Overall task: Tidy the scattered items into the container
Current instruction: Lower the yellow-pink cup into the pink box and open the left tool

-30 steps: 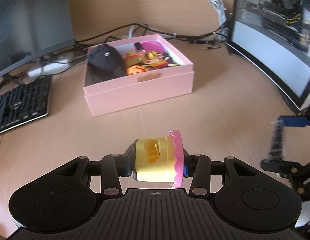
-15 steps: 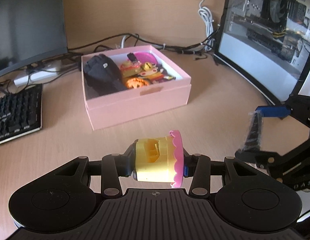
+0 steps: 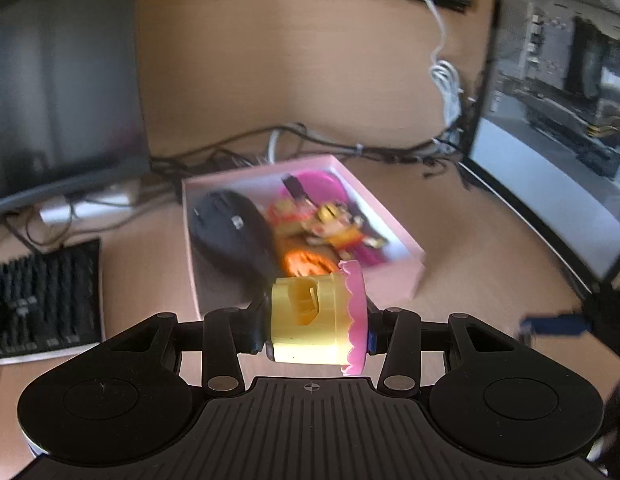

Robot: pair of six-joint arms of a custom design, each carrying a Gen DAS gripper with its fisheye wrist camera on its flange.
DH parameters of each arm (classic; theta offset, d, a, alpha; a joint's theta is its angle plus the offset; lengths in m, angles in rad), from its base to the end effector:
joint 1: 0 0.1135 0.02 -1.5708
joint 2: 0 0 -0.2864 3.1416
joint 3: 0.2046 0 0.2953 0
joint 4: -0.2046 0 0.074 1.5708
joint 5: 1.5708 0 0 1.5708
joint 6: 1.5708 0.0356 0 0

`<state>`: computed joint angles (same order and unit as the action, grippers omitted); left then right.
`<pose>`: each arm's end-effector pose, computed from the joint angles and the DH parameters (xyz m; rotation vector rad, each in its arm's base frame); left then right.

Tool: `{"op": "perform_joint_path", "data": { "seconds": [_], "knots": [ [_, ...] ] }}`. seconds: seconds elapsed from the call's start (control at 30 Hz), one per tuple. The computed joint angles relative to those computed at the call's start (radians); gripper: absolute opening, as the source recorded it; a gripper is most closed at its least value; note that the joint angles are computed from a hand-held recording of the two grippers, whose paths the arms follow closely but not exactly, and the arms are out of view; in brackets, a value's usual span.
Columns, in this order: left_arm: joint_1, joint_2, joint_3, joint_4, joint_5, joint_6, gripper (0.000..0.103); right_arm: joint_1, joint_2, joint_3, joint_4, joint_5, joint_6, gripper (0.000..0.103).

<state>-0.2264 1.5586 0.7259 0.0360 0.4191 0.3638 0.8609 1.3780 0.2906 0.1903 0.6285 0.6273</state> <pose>0.3182 -0.0882 0.1502 0.8639 2.1531 -0.4257 0.1572 0.1508 0.0861 -0.0078 2.2551 -0.0043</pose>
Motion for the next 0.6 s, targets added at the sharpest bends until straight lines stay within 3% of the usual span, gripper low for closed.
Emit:
{"op": "perform_joint_path", "data": {
  "seconds": [0.4, 0.6],
  "knots": [
    [-0.109, 0.199, 0.212, 0.077, -0.112, -0.105, 0.048, -0.043, -0.073, -0.062, 0.002, -0.005, -0.027, 0.086],
    [-0.111, 0.263, 0.278, 0.055, -0.135, -0.175, 0.064, -0.076, -0.097, -0.077, 0.014, -0.01, -0.065, 0.086]
  ]
}}
